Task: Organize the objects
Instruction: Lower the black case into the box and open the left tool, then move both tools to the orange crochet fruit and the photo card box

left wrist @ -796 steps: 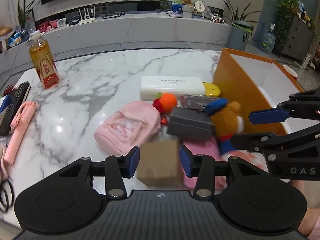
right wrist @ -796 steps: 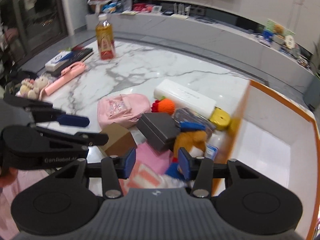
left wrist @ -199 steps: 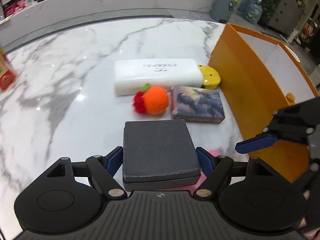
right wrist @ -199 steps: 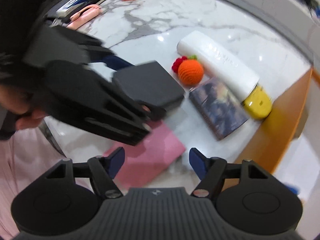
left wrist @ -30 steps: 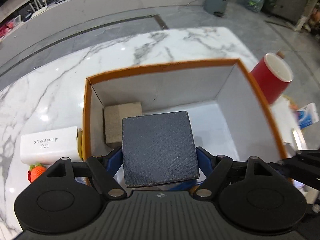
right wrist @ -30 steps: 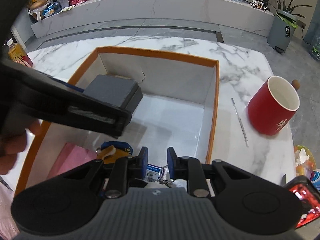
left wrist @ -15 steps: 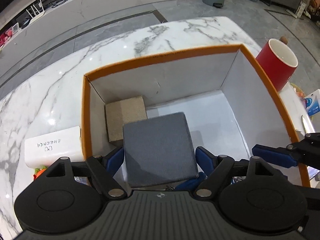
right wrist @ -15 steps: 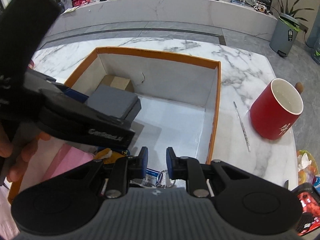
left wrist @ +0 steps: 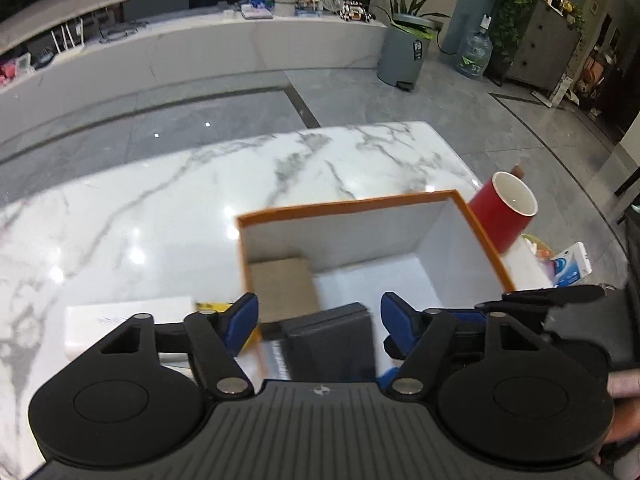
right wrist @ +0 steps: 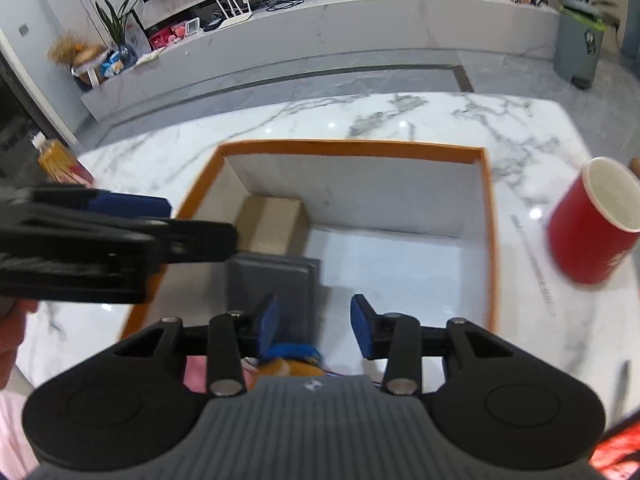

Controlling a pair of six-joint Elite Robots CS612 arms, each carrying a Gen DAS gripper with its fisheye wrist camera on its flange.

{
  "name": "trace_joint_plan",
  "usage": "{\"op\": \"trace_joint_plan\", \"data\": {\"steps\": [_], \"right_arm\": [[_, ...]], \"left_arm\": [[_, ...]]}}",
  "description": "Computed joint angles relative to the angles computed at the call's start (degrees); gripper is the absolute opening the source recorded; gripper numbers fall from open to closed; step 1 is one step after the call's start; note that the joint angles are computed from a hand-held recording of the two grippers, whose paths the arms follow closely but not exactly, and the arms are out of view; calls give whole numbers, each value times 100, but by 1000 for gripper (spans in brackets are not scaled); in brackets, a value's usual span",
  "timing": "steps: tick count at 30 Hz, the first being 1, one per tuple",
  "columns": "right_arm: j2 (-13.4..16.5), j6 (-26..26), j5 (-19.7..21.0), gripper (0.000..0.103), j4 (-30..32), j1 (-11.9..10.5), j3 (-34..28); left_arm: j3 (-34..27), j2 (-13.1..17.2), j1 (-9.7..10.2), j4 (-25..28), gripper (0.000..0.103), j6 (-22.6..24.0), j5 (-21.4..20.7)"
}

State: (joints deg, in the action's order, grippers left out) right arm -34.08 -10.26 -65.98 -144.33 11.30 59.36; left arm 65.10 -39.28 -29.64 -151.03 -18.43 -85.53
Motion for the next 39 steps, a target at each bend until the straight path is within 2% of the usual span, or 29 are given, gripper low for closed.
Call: {"op": "trace_joint_plan", "data": {"steps": [3, 6, 8, 10, 13, 14, 16, 18, 22, 25, 27, 30, 33, 35, 39], "right_arm": [[176, 295, 190, 43, 225, 22, -294], [373, 696, 215, 44, 295, 46, -587], [522, 1070, 380, 56, 421, 26, -820], [661, 1369, 505, 56, 658, 10, -1068], [770, 1343, 731, 46, 1358, -3, -1329], [782, 1331, 792, 39, 1496, -6, -1360], [820, 1296, 945, 34, 1815, -6, -1444], [842, 1376, 912, 34, 1922, 18, -1487], [826, 1376, 580, 35, 1847, 87, -1470], [842, 1559, 589, 34, 2096, 105, -1515], [792, 1770, 502, 33, 1946, 123, -1403], [764, 2291, 621, 33, 1760, 89, -1281], [713, 2155, 611, 31, 1727, 71, -1202], [575, 1843, 568, 31, 1561, 97, -1026], [124, 944, 321, 32, 699, 176, -350]], "left_arm": [[74, -13, 65, -32, 67, -7, -93], [97, 2, 153, -19, 63, -101, -310], [142, 4, 190, -102, 62, -152, -422], [200, -6, 223, -184, 62, -178, -534], [243, -5, 278, -275, 62, -228, -712], [239, 3, 293, -280, 62, -256, -754], [233, 21, 314, -297, 60, -278, -814], [253, 24, 331, -340, 59, -295, -849], [311, 9, 366, -385, 51, -303, -967], [343, 2, 385, -412, 51, -347, -1004], [358, -5, 393, -445, 50, -365, -1019], [402, -33, 406, -530, 50, -363, -1048], [566, -134, 428, -765, 50, -247, -992], [712, -234, 450, -902, 50, -114, -912], [1049, -478, 503, -1055, 50, 460, -801]]}}
